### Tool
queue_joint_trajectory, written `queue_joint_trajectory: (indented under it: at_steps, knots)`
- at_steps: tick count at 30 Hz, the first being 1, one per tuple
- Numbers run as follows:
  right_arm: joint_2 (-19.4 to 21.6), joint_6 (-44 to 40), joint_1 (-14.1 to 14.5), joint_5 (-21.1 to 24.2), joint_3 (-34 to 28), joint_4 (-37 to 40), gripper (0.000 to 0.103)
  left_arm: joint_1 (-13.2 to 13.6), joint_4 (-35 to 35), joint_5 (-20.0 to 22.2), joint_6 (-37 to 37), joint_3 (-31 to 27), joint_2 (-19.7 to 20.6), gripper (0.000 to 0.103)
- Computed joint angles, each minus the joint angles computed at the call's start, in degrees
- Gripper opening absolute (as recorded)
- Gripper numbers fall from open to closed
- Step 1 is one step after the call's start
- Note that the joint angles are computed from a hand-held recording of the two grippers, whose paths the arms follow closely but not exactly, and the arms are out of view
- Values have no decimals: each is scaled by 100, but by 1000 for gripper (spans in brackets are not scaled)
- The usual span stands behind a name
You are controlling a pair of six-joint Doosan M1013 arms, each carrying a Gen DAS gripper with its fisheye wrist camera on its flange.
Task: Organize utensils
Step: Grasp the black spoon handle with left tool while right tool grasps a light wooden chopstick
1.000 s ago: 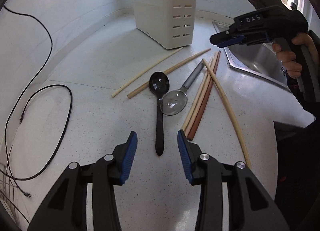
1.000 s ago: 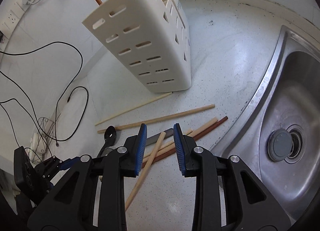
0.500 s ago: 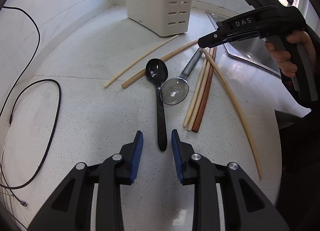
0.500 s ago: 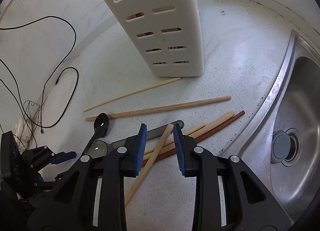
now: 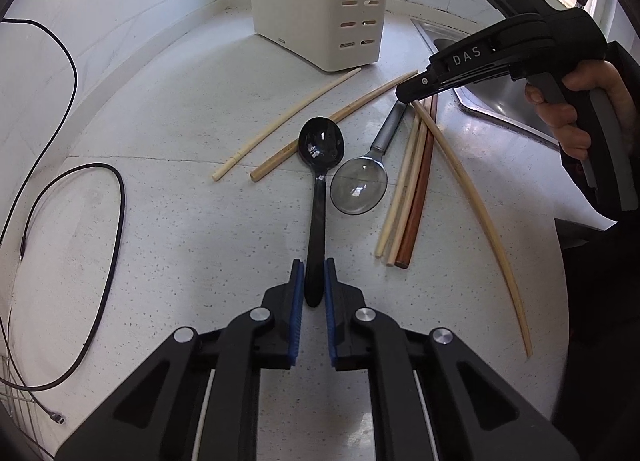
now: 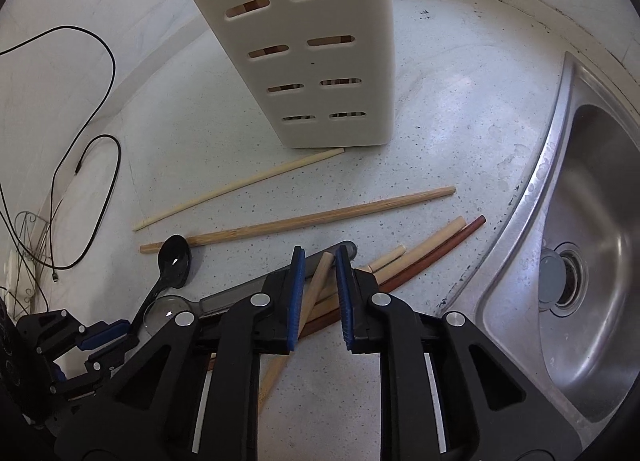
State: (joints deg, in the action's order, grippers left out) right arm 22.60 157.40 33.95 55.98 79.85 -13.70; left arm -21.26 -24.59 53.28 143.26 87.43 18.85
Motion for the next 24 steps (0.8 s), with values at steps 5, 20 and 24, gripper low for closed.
queue_joint_trajectory:
  at_steps: [5, 20, 24]
  knots:
    - [1, 124, -8, -8, 19, -51, 10, -28, 50, -117, -31, 20, -8, 9]
    - [-783, 1103, 58, -1474, 959, -1160, 6, 29, -23, -677, -650, 411, -452, 9]
    - [-1020, 1778, 186, -1882, 1192, -2170, 6, 49, -215, -878, -1005, 542, -632, 9]
